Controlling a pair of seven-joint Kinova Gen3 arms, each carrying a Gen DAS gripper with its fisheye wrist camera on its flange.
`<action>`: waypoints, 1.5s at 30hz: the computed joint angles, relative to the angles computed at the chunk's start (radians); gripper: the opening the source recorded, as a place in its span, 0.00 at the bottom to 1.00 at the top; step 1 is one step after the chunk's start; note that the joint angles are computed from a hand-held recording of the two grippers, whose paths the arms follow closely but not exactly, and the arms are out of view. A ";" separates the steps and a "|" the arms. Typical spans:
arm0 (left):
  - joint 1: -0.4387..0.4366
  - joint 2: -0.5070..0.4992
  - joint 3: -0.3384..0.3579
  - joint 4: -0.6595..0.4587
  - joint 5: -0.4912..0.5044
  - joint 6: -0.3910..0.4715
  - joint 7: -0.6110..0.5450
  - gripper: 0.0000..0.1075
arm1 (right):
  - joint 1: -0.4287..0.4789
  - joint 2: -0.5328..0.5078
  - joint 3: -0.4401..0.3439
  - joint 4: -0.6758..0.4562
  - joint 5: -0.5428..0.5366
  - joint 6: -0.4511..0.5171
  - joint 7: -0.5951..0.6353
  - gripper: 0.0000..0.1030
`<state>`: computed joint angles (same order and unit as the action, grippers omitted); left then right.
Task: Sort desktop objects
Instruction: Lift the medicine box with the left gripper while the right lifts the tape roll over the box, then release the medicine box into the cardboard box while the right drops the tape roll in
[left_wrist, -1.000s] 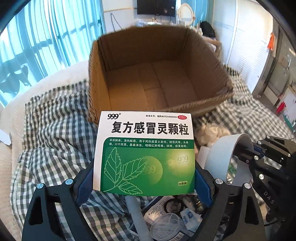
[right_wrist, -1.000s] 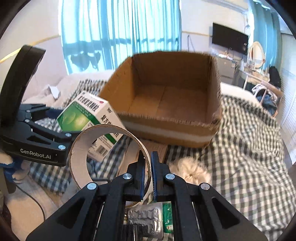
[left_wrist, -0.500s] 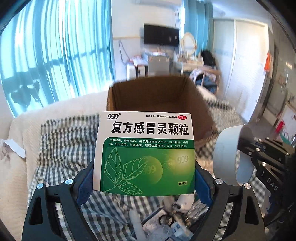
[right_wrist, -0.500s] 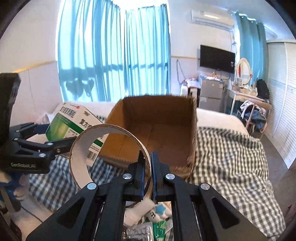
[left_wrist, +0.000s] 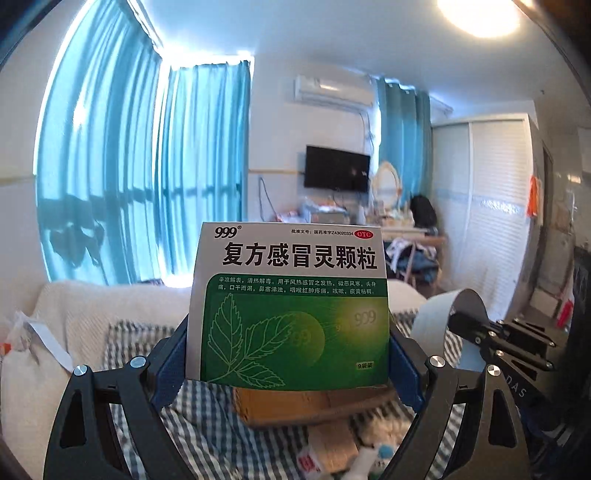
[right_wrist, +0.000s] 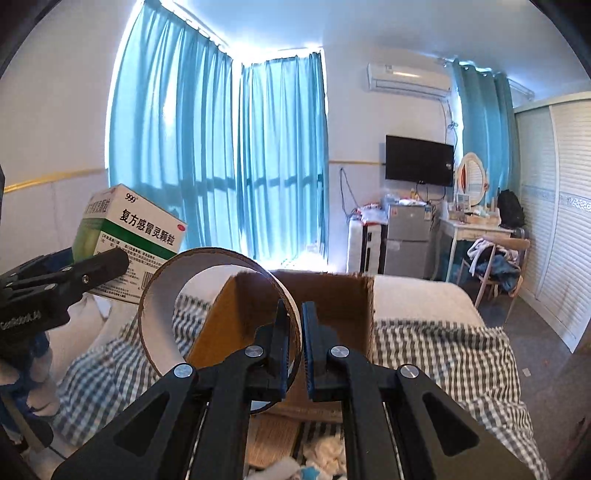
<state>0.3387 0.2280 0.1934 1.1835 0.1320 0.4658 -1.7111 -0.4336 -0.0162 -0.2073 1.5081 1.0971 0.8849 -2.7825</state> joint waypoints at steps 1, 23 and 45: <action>0.004 0.013 -0.006 -0.024 -0.006 0.005 0.010 0.86 | 0.000 0.006 0.000 -0.012 0.008 0.002 0.007 0.05; 0.067 0.190 -0.035 -0.214 -0.103 0.037 0.035 0.86 | 0.036 0.161 0.149 -0.160 -0.106 -0.105 0.209 0.06; 0.144 0.430 -0.078 -0.454 -0.121 0.291 0.001 0.86 | 0.086 0.403 0.293 -0.299 -0.516 -0.042 0.552 0.07</action>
